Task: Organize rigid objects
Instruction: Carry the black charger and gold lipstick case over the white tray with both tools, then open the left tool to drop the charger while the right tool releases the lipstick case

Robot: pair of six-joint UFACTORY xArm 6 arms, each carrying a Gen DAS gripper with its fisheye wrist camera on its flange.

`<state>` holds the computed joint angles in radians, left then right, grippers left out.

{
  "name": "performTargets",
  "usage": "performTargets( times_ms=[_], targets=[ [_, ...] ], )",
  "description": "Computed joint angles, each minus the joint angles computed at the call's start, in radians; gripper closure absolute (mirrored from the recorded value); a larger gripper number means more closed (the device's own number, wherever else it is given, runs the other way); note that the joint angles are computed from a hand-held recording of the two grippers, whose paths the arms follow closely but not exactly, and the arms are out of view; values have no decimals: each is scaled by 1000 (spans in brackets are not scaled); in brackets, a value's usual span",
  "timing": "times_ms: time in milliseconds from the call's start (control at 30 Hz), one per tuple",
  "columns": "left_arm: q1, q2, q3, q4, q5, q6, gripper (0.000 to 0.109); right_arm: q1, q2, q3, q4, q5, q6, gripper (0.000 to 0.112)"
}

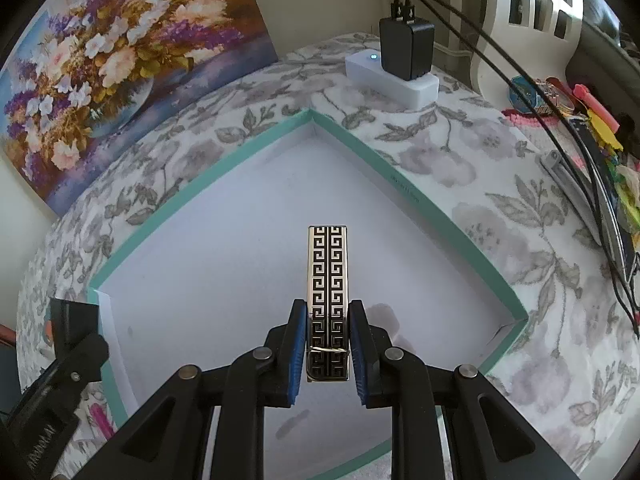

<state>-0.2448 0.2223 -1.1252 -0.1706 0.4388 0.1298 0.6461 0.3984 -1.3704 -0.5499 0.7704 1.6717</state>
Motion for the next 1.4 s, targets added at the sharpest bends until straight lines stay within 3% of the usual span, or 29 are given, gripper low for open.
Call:
performTargets(
  times_ms=[300, 800, 900, 967, 1033, 1133, 1400],
  targets=[
    [11, 19, -14, -30, 51, 11, 61, 7, 12, -9, 22, 9, -32, 90],
    [45, 12, -30, -34, 66, -22, 61, 14, 23, -36, 15, 43, -64, 88],
    [51, 15, -33, -8, 72, -48, 55, 16, 27, -43, 16, 52, -68, 88],
    [55, 20, -39, 19, 80, -78, 44, 17, 30, -49, 18, 60, -71, 88],
    [60, 24, -43, 38, 87, -102, 37, 18, 34, -55, 18, 68, -73, 84],
    [68, 29, -47, 55, 95, -130, 29, 17, 42, -62, 31, 68, -87, 57],
    [91, 52, -71, 119, 138, -214, 29, 19, 52, -77, 31, 76, -105, 39]
  ],
)
